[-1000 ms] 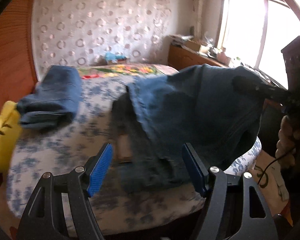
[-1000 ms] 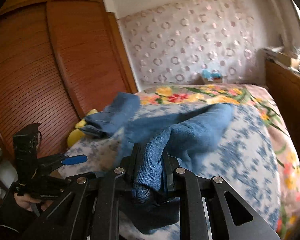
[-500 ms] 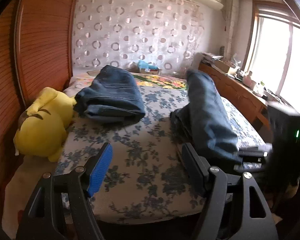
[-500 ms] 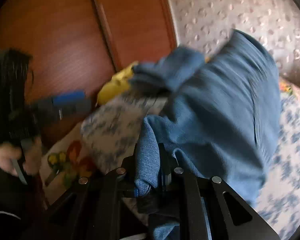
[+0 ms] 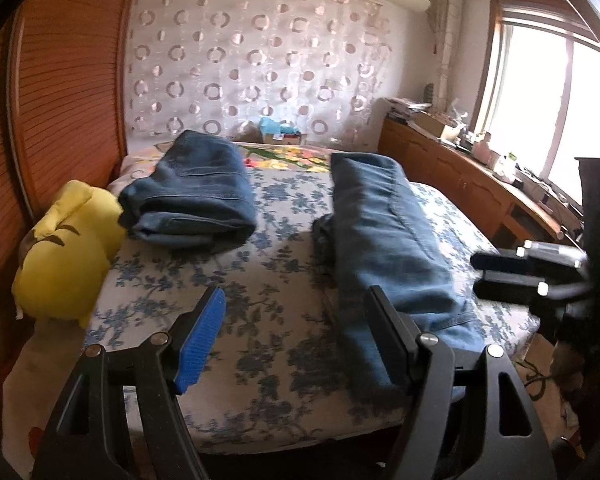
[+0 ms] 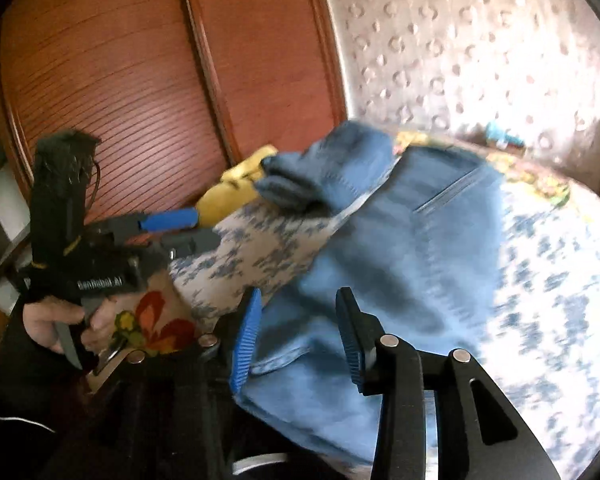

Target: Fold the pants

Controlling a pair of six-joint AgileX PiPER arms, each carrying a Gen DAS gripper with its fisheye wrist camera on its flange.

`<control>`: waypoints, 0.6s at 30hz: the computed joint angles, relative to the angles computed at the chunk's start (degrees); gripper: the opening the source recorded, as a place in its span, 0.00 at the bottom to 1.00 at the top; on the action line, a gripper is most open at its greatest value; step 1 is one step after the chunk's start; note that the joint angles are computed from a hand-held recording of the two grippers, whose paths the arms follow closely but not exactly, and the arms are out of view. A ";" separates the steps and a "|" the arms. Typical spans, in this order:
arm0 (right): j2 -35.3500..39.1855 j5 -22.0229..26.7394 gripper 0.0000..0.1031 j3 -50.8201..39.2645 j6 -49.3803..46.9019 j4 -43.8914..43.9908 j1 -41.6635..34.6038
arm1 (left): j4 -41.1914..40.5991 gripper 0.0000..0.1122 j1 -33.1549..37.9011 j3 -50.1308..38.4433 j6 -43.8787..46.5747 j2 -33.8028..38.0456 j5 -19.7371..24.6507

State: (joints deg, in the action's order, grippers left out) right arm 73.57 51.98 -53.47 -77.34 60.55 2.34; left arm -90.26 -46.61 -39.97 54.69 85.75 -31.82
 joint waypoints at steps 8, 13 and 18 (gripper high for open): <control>2.22 -8.47 0.54 -2.76 -2.38 0.35 -3.45 | 1.57 0.65 1.88 -7.53 0.99 9.48 7.25; 12.22 -12.95 0.55 -11.67 5.65 -4.02 -0.40 | 0.23 0.65 3.69 -9.86 3.12 14.44 10.66; 22.40 -12.89 0.56 -23.81 14.63 -10.14 2.30 | 6.78 0.65 4.48 -7.98 -4.58 15.79 12.32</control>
